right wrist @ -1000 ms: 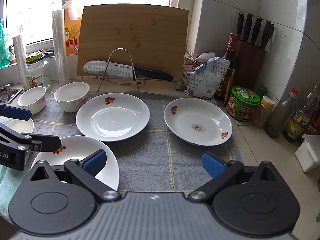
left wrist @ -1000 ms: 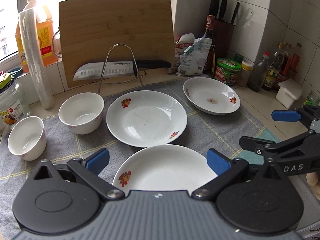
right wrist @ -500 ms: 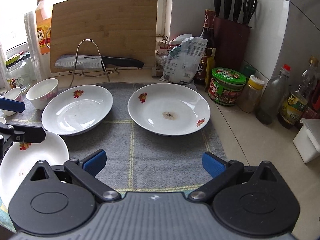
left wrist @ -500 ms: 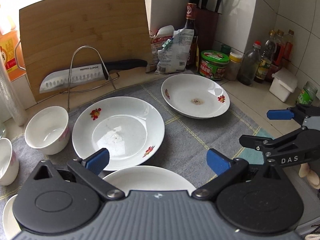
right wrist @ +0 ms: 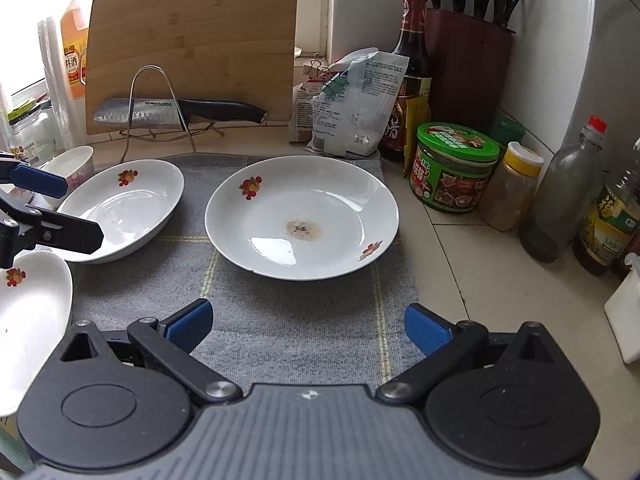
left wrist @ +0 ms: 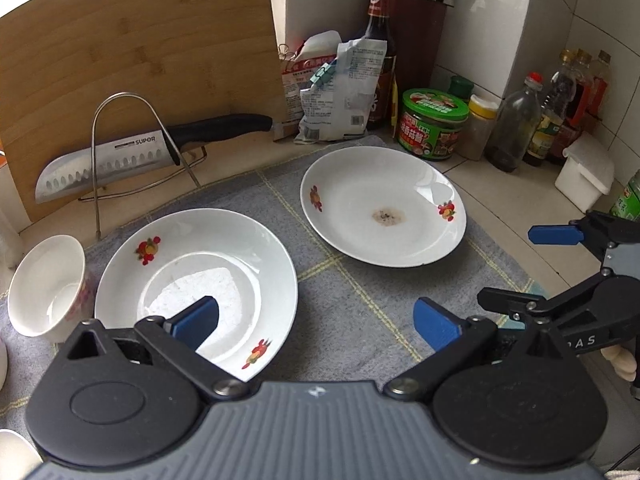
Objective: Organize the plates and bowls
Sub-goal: 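Move the left tool toward the rim of the brown-stained white plate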
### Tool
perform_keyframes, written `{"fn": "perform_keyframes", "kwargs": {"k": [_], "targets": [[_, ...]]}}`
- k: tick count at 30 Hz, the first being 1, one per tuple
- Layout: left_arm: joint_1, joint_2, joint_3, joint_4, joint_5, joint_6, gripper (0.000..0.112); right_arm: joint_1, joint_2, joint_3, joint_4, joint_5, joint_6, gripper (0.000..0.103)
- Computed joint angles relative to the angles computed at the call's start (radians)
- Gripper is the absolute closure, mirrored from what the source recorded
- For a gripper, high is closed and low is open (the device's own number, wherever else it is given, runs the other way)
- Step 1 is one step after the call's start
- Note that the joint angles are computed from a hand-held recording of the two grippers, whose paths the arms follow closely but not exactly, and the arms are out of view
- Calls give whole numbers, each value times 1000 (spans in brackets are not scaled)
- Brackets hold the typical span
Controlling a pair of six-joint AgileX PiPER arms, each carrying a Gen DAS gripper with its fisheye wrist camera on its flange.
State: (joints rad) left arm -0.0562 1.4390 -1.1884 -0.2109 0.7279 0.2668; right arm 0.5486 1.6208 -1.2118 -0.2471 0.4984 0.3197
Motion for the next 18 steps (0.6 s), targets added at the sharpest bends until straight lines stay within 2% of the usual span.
{"fn": "perform_keyframes", "kwargs": {"k": [6, 12, 18], "targets": [[-54, 19, -25, 107, 4, -162, 10, -73, 67, -64, 221, 0, -311, 0], [-101, 46, -73, 233, 39, -342, 10, -138, 121, -117, 419, 21, -566, 0], [-123, 74, -116, 321, 56, -440, 10, -177, 157, -148, 511, 37, -692, 0]]}}
